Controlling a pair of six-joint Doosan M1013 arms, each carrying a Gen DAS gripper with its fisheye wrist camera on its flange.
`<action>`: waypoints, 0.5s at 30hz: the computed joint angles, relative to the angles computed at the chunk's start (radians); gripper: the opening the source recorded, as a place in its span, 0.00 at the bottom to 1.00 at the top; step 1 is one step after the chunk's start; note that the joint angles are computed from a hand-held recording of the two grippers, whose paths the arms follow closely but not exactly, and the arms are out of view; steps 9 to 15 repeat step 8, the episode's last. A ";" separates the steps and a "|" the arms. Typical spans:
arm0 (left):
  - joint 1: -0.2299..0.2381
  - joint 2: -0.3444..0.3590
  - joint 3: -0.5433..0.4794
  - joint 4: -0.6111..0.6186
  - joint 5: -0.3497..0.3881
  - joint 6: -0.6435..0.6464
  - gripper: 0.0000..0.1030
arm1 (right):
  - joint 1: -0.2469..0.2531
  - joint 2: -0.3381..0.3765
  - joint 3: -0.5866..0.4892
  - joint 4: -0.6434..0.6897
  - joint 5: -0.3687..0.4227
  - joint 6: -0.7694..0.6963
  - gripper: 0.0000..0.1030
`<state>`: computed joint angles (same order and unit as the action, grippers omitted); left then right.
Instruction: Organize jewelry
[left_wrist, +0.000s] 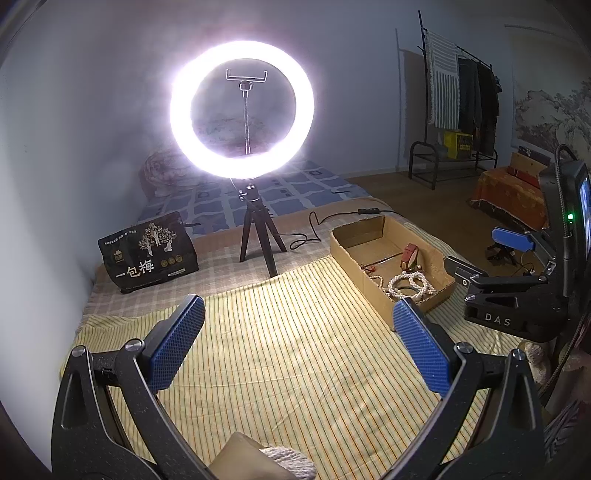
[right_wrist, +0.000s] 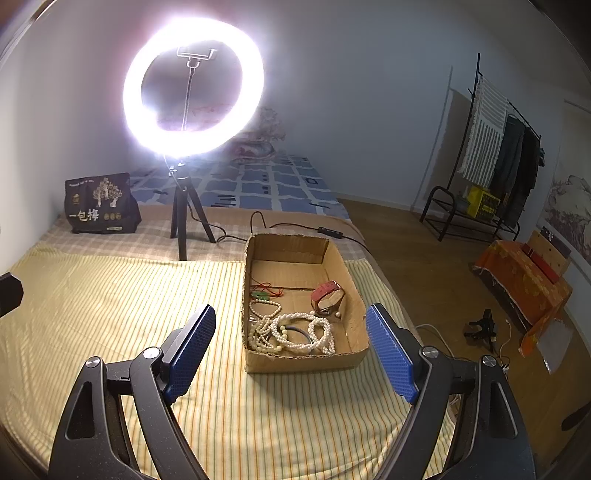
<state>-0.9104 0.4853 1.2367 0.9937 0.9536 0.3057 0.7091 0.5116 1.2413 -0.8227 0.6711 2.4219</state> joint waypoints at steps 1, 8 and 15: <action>0.000 0.000 0.000 0.001 0.000 0.000 1.00 | 0.000 0.000 0.000 0.001 0.000 -0.002 0.81; -0.001 0.001 0.001 0.028 0.009 -0.006 1.00 | 0.001 0.000 -0.001 0.009 0.004 -0.011 0.81; -0.001 0.001 0.001 0.028 0.009 -0.006 1.00 | 0.001 0.000 -0.001 0.009 0.004 -0.011 0.81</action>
